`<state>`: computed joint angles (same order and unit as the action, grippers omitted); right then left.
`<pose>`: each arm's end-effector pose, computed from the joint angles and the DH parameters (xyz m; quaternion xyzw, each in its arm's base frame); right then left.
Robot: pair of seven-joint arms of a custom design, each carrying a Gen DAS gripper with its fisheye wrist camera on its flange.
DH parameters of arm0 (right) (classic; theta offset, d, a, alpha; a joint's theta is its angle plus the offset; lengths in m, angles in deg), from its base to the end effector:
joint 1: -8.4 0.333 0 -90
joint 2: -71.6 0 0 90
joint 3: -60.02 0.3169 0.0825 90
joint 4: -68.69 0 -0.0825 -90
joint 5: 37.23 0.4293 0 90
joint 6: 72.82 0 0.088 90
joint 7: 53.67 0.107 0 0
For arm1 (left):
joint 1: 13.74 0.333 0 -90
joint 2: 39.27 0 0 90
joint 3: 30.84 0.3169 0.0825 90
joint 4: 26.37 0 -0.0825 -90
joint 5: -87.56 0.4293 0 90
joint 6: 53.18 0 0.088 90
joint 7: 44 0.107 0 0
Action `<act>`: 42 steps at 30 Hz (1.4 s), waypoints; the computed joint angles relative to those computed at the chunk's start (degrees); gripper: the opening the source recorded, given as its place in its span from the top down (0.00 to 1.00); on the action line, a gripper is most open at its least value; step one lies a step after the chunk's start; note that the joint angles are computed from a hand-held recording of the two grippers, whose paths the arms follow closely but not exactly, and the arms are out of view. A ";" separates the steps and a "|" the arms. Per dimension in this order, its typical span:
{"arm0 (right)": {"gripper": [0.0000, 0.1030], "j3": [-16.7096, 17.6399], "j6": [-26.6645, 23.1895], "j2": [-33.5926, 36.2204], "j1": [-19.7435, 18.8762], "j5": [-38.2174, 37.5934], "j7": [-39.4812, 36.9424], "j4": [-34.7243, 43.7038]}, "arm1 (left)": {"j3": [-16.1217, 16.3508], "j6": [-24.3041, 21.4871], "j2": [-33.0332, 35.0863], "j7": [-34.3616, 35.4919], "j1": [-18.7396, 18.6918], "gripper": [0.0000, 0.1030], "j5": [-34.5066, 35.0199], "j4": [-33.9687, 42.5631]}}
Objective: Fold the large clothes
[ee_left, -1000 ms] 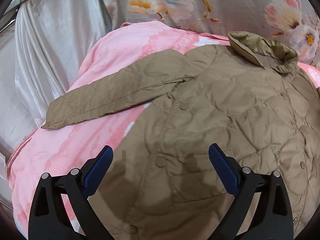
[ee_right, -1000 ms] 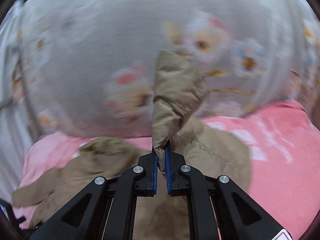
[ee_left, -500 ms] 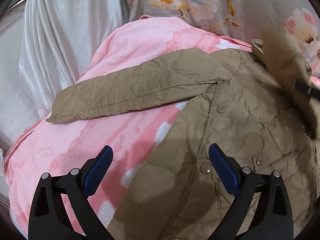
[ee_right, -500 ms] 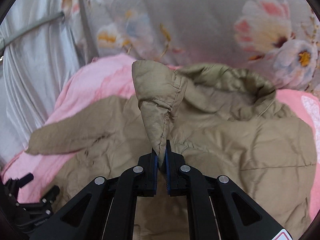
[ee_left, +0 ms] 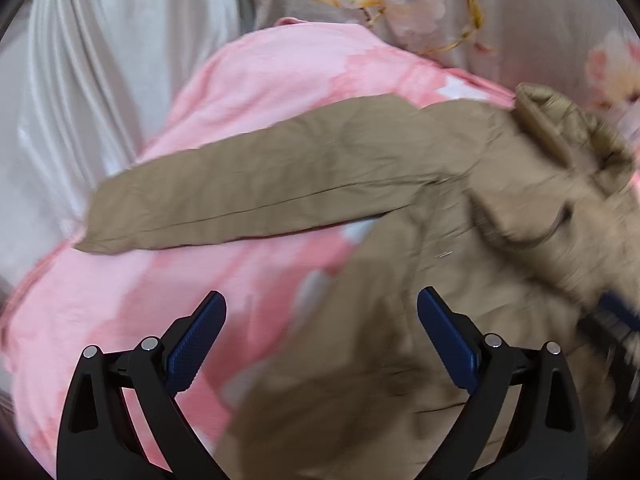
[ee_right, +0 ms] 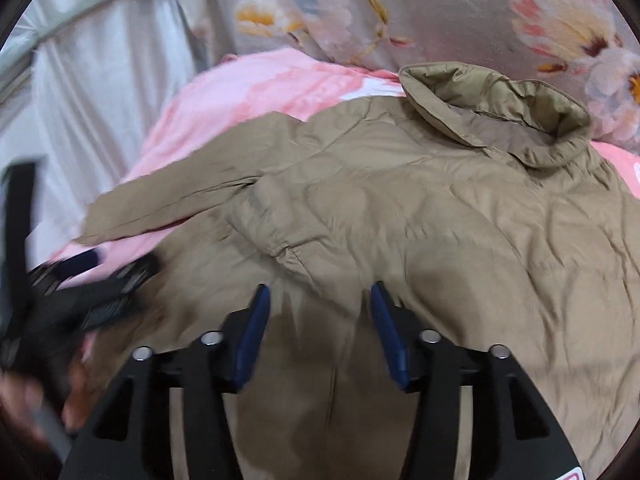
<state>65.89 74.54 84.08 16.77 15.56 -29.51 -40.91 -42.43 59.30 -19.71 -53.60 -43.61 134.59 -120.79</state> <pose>0.6615 0.1511 0.4023 -0.8394 0.3899 -0.0756 0.3710 0.5668 -0.4188 0.4157 -0.8524 0.4005 -0.1397 0.3057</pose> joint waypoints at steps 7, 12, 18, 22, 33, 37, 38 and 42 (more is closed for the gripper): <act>0.47 -4.41 1.74 1.69 -5.38 2.94 10.53 2.60 | -0.39 23.80 3.94 4.83 4.72 0.06 -6.73 4.27; 0.45 -4.70 -0.18 8.44 -10.52 3.86 21.15 10.55 | -0.18 34.55 9.37 7.72 6.32 0.17 -17.78 7.72; 0.91 -2.57 -1.17 15.48 -13.43 1.67 27.85 18.98 | 3.53 28.05 13.35 11.16 3.01 0.86 -18.95 15.52; 0.97 1.98 5.70 12.91 -15.71 7.98 18.56 17.47 | 7.89 24.68 12.80 9.60 -1.32 0.91 -9.27 18.33; 0.97 -4.28 6.83 18.10 -9.14 -14.01 33.83 20.93 | 9.60 4.14 29.30 22.88 -6.06 0.91 -5.92 39.21; 0.96 -3.92 7.19 17.80 -9.24 -18.59 36.39 20.29 | 10.89 0.63 31.62 24.87 -7.49 0.90 -5.65 42.59; 0.95 -3.96 7.34 17.22 -9.23 -19.43 36.86 19.60 | 11.15 -0.11 32.30 25.19 -7.83 0.90 -5.59 43.64; 0.90 -6.07 10.73 11.43 -7.74 -24.00 40.59 12.50 | 12.42 -3.81 36.89 27.50 -9.15 0.90 -5.49 50.86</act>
